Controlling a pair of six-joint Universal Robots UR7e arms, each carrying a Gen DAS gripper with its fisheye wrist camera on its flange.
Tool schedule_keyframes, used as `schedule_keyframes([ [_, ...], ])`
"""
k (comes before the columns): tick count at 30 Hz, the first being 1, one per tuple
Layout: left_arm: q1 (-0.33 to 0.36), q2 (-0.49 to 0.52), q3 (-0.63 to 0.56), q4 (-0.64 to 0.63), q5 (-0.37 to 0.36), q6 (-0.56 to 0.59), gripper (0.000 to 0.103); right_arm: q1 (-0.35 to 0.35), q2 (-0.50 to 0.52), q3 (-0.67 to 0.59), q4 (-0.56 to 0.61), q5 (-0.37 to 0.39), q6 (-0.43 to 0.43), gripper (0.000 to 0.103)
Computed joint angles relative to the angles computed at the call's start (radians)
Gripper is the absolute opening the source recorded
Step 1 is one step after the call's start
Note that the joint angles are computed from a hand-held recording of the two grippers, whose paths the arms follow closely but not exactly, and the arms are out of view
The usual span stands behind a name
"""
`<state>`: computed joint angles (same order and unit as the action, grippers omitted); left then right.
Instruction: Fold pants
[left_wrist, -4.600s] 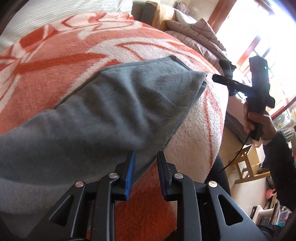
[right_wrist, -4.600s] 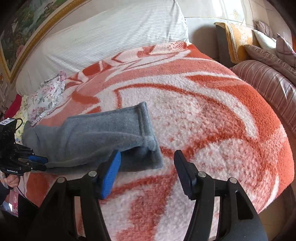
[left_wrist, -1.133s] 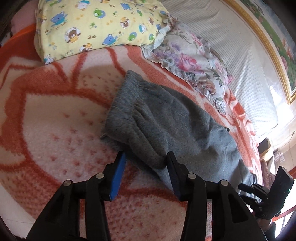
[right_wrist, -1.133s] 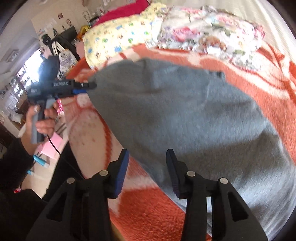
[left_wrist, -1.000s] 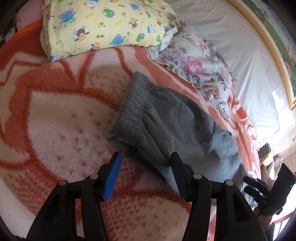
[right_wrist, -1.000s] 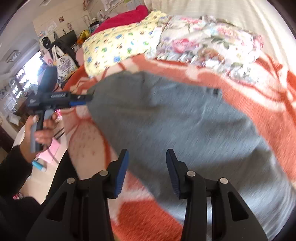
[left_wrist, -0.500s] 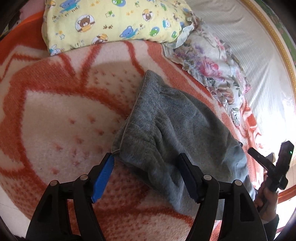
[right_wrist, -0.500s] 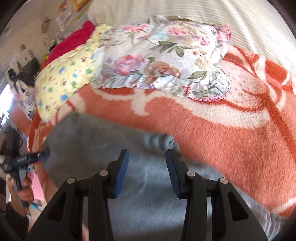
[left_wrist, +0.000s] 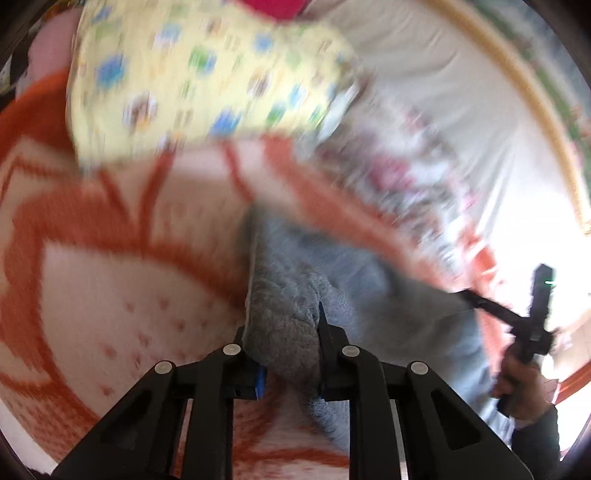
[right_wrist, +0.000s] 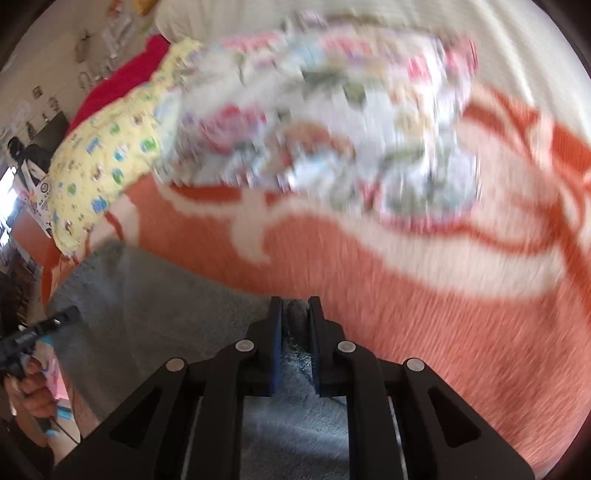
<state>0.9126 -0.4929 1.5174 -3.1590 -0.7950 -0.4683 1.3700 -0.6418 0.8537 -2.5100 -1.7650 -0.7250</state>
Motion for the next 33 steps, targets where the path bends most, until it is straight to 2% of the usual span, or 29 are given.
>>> schedule_keyframes([
  [4, -0.018, 0.003, -0.014, 0.003, 0.071, 0.095, 0.019, 0.011, 0.089, -0.155, 0.035, -0.013, -0.009, 0.013],
  [6, 0.0, 0.009, -0.025, 0.04, 0.059, 0.084, 0.019, 0.006, 0.151, -0.254, 0.088, -0.02, 0.015, 0.013],
  [8, 0.016, 0.016, -0.029, 0.085, 0.062, 0.063, 0.019, 0.005, 0.205, -0.318, 0.104, -0.059, 0.008, 0.013],
  [10, 0.027, 0.02, -0.023, 0.118, 0.076, 0.056, 0.02, 0.001, 0.22, -0.32, 0.08, -0.07, -0.005, 0.014],
  [11, 0.03, 0.021, -0.021, 0.125, 0.073, 0.052, 0.023, -0.003, 0.21, -0.295, 0.05, -0.054, -0.006, 0.015],
  [14, 0.039, 0.019, -0.014, 0.193, 0.111, -0.005, 0.047, -0.001, 0.187, -0.261, 0.031, -0.052, 0.018, 0.022],
  [15, 0.042, 0.009, 0.006, 0.179, 0.103, -0.019, 0.05, 0.0, 0.164, -0.223, 0.004, -0.044, 0.023, 0.025],
  [17, 0.042, -0.01, 0.037, 0.154, 0.09, -0.032, 0.05, 0.002, 0.11, -0.129, -0.069, -0.027, 0.015, 0.049],
  [19, 0.03, -0.032, 0.061, 0.168, 0.115, -0.054, 0.052, -0.001, 0.042, -0.016, -0.135, 0.028, 0.007, 0.056],
  [23, -0.013, -0.057, 0.087, 0.169, 0.19, -0.05, 0.05, -0.009, -0.066, 0.152, -0.195, 0.073, 0.016, 0.057],
  [26, -0.057, -0.057, 0.082, 0.162, 0.277, -0.027, 0.05, -0.027, -0.156, 0.286, -0.227, 0.098, 0.038, 0.057],
  [28, -0.076, -0.059, 0.08, 0.109, 0.277, 0.011, 0.053, -0.039, -0.211, 0.373, -0.253, 0.11, 0.046, 0.057],
  [30, -0.088, -0.054, 0.065, 0.069, 0.246, 0.052, 0.061, -0.055, -0.268, 0.457, -0.273, 0.114, 0.058, 0.058],
  [33, -0.099, -0.026, 0.018, 0.091, 0.191, 0.098, 0.061, -0.085, -0.343, 0.57, -0.314, 0.122, 0.076, 0.058],
])
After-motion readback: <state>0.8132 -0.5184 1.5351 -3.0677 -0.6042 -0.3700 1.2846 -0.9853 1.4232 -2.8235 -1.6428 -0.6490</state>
